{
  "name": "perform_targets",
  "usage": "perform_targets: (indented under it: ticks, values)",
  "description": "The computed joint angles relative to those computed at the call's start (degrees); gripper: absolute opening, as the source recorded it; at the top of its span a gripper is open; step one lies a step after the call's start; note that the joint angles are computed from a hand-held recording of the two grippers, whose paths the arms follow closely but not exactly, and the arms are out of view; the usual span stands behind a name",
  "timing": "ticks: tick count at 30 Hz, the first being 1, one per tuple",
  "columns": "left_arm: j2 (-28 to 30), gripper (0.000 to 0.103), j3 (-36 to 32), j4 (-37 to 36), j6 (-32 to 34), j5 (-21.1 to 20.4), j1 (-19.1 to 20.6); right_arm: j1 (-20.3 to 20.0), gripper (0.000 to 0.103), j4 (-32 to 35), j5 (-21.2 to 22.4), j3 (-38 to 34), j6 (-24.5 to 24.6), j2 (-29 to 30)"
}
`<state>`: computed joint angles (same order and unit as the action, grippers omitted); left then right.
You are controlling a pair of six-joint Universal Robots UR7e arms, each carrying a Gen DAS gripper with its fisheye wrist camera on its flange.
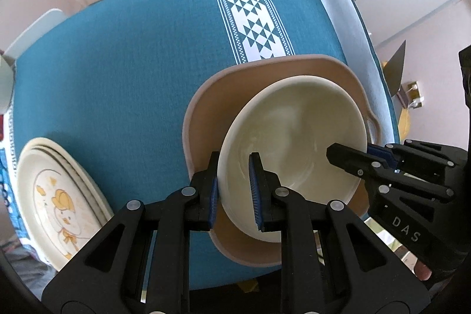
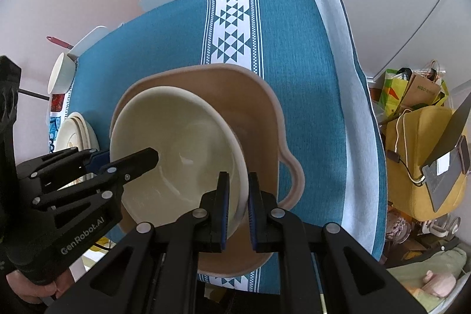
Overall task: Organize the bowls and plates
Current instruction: 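Lower the cream bowl into the taupe basin and open the right gripper, then grasp the rim of the small white bowl with the right gripper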
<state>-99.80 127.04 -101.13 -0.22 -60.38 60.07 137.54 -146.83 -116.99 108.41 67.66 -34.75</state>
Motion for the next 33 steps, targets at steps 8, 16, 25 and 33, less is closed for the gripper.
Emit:
perform_targets:
  ticks: [8,16,25,33]
  values:
    - [-2.1,0.017,0.2,-0.59,1.63,0.92,-1.0,0.93,0.011,2.02,-2.46,-1.01,0.69,-0.72]
    - [-5.7,0.017,-1.5,1.93,0.83,-0.09,-2.94,3.01,0.011,2.47,-4.34,-1.02,1.63,-2.39]
    - [-16.85,0.017,-5.46,-5.49,2.07,4.24,-8.87,8.03,0.011,-5.43,-13.02,-5.73,-10.99,-3.69]
    - [-18.6,0.053,-10.36,-11.27,0.65,15.12,-6.89,8.0,0.092,-15.0,-11.34,-16.44,-30.21,3.63]
